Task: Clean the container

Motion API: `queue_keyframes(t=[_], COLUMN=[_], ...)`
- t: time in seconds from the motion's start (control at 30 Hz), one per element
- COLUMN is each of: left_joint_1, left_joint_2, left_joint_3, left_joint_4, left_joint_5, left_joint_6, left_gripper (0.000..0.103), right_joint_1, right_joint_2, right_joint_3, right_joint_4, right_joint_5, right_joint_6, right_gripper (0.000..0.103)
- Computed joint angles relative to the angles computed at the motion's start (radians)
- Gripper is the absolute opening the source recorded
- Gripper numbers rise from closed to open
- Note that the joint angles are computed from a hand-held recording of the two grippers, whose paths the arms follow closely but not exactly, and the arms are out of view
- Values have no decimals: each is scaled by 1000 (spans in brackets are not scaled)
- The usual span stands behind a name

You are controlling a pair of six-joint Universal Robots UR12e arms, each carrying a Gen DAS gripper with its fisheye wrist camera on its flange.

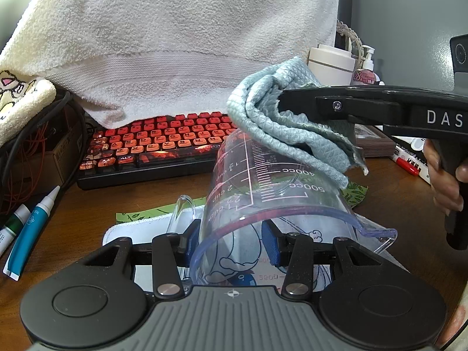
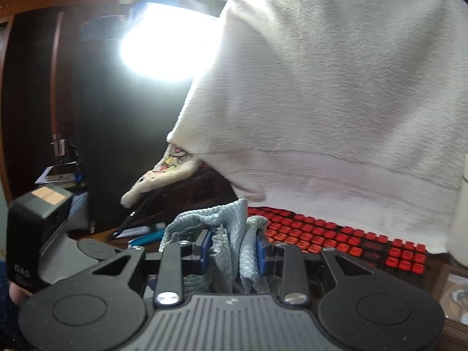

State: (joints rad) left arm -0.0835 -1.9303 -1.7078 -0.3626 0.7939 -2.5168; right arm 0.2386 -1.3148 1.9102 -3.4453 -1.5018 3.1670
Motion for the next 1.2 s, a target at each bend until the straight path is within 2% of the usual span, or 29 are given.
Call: queue_keyframes(t=[0.4,0.57,0.63,0.73,0.8,0.97,1.1,1.2], left_joint_1=[1,1,1,1,1,0,0,1], left_joint_2=[-3,-3,-2,-1,-1,0,1,-1], left_joint_3=[4,3,3,1,0,0,-1,3], left_joint_4=[-5,-3,-2,-1,0,-2,-1,-6], left_joint_5=[-2,-2,-1,-1,-1,-1,0,-2], left_joint_6=[1,2,1,1,0,-1,-1,-1], left_gripper=[44,44,44,44,44,44,44,44], right_joint_1=[7,16,15,16,19,4,16,24], right_joint_2=[3,9,8,4,3,-3,-1,2], right_joint_3=[-5,-10,-8,-5,-6,2,-9,-16], right_joint_4=[7,10,11,17,20,6,25,36], right_joint_5=[-26,-163,-199,-211,-201,-40,-62,-136], right_joint_6=[-8,48,80,93,80,24,-18,6], right_gripper=[29,29,29,29,29,29,29,29])
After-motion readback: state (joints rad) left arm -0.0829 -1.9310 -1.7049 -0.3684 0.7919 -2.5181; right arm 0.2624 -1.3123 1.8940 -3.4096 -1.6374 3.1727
